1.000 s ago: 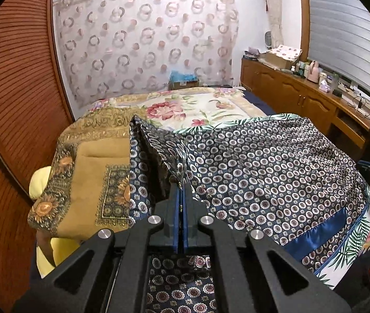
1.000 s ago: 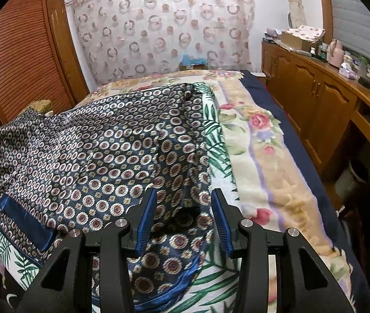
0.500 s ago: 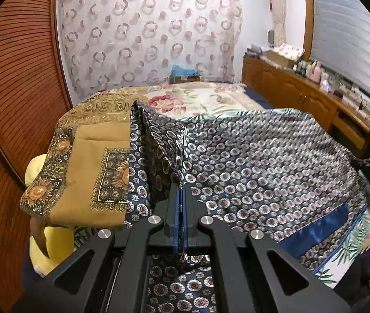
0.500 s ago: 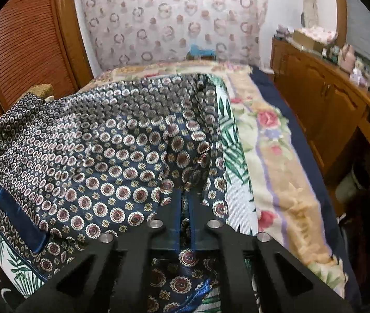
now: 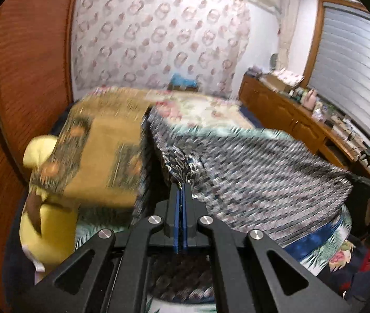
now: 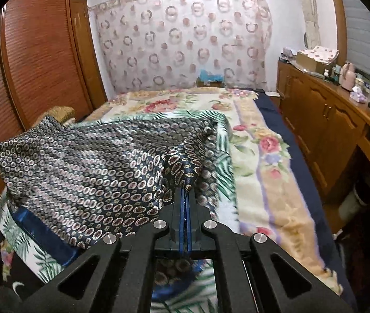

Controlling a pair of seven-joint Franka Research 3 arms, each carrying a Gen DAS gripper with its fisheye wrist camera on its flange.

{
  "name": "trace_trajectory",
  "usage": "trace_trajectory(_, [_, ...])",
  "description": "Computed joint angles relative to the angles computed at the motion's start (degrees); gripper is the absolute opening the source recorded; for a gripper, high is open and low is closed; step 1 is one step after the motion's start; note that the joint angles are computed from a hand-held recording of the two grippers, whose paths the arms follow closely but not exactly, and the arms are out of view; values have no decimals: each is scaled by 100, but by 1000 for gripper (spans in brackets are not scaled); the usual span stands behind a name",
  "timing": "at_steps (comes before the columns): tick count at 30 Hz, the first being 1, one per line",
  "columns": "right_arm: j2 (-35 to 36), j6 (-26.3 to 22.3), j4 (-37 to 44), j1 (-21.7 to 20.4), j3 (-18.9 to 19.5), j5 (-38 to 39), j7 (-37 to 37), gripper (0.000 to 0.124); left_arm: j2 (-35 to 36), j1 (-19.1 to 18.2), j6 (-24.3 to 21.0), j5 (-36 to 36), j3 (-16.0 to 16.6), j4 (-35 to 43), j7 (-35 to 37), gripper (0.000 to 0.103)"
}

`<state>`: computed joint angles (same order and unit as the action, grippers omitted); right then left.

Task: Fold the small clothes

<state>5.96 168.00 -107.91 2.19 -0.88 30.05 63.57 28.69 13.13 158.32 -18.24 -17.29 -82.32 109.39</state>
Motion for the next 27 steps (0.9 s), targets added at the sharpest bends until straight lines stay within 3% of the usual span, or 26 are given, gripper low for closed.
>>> trace_trajectory(2, [-41,-52,-134,26,-77,-264,190,1,5,-105,-81,186,208,-143,-258,3])
trace_trajectory(7, [-8,-293,-230,64,-158,-727,670,1,67,-132,-127,436,367,-463,-527,3])
trace_trajectory(14, [368,-265,163,180,-200,-1390,1268,3,-3,-243,320,946,415,-701,-730,3])
trace_trajectory(18, [184,33,-106,327,-313,-1899,1724,17,-83,-5,561,855,138,-824,-528,21])
trace_trajectory(20, [128,210,-190,320,-267,-1936,1750,41,-87,-44,707,907,183,-814,-613,33])
trace_trajectory(21, [66,321,-295,325,-235,-1926,1748,45,-76,-12,733,903,142,-794,-590,44])
trace_trajectory(24, [-5,500,-389,272,-57,-1579,1432,49,62,132,555,780,-58,-560,-449,53])
trace_trajectory(27, [-52,535,-426,312,84,-1314,1163,49,260,-28,399,880,115,-247,-601,59])
